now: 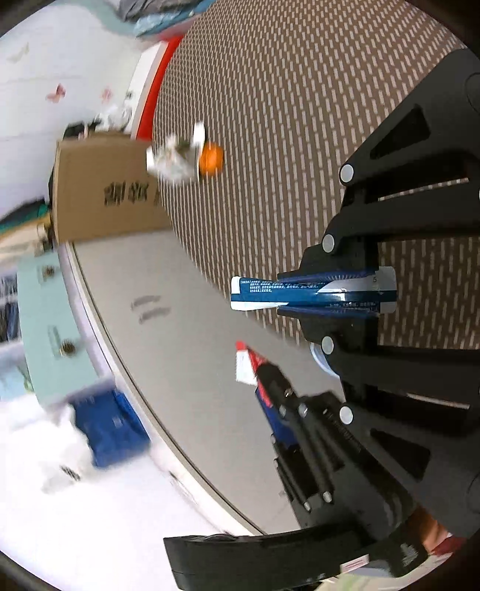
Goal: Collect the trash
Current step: 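Carry both items over the bin and open the left gripper, then open the right gripper over the bin to drop the toothpaste tube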
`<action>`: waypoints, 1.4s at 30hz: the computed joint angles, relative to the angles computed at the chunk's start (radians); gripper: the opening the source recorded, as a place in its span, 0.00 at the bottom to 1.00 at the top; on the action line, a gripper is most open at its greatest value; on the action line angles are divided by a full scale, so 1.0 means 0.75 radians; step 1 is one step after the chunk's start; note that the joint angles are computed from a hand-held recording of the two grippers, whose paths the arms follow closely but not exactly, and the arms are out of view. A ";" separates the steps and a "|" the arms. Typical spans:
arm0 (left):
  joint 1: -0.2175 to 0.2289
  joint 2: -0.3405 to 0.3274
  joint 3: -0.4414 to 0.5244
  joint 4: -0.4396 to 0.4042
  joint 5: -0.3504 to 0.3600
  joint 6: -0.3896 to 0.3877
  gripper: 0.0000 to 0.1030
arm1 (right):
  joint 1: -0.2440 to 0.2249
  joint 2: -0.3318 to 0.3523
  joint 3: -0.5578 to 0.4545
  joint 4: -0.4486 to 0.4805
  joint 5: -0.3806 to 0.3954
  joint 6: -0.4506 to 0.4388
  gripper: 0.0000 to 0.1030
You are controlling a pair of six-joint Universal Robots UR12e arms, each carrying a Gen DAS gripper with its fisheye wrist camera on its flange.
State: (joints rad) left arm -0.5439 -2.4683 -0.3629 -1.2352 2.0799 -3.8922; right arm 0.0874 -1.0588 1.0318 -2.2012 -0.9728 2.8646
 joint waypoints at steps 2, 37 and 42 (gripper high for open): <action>0.006 0.101 -0.186 0.054 0.017 -0.039 0.18 | 0.024 -0.009 0.022 -0.019 0.017 -0.005 0.12; 0.133 0.495 -0.905 0.141 0.017 -0.386 0.72 | 0.197 0.052 0.034 -0.046 -0.007 0.038 0.12; 0.130 0.499 -0.908 0.149 0.030 -0.398 0.72 | 0.209 0.060 0.023 -0.049 -0.003 0.033 0.12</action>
